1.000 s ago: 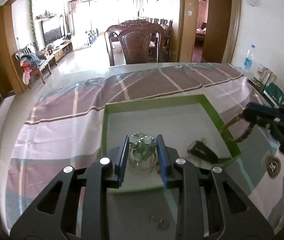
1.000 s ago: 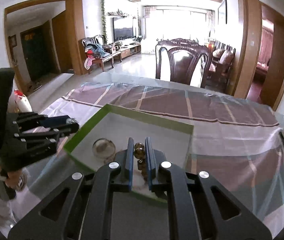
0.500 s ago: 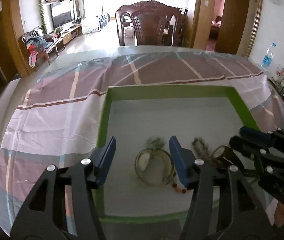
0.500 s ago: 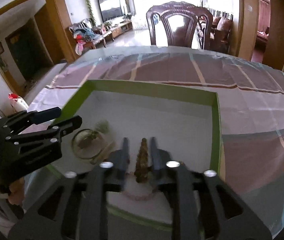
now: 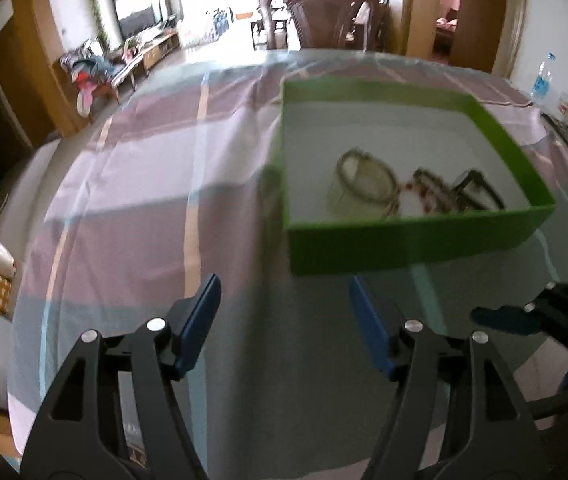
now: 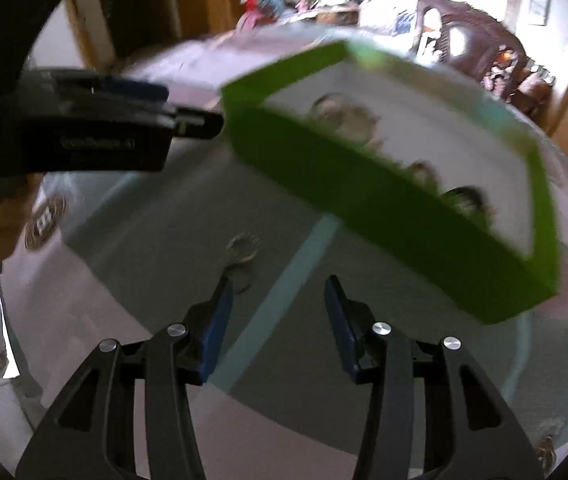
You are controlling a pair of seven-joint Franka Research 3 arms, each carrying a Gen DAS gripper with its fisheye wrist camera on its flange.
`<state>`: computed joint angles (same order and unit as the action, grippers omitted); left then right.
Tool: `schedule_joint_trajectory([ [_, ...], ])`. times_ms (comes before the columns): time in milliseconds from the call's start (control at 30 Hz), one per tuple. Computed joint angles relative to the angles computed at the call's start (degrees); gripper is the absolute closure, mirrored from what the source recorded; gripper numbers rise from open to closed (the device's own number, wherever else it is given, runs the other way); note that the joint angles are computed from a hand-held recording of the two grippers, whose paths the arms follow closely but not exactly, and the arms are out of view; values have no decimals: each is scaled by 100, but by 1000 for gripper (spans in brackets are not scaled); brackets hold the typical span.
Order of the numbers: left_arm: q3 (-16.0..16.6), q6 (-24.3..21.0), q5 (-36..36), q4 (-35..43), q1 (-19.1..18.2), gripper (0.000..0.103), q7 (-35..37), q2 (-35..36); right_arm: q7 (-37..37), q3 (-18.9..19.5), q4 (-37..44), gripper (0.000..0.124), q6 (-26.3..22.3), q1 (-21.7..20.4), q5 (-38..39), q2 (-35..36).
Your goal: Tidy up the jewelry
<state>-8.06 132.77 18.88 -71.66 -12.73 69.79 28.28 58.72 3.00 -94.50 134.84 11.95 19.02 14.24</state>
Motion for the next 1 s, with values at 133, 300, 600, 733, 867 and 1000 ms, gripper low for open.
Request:
schedule_joint_trajectory([
  [133,-6,62,-105,-355,86,34,-177,-160,137,13,-14,79,230,145,-169,123],
  [300,-52,106,-149,-623,124,34,-193,-274,353,-28,21,105,217,161,-290,137],
  [600,-330,222,-428,-650,-6,33,253,-163,2394,-521,-275,105,716,94,-1176,9],
  [733,-307,149,-392,-519,-192,33,273,-19,3212,-575,-543,104,1095,10,-1452,-102],
  [867,-280,163,-336,-569,-289,34,267,-11,3461,-528,-631,104,1260,-41,-1639,-119],
  [1000,-257,145,-325,-506,-320,49,182,84,3454,-492,-705,105,1377,-84,-1710,-140],
])
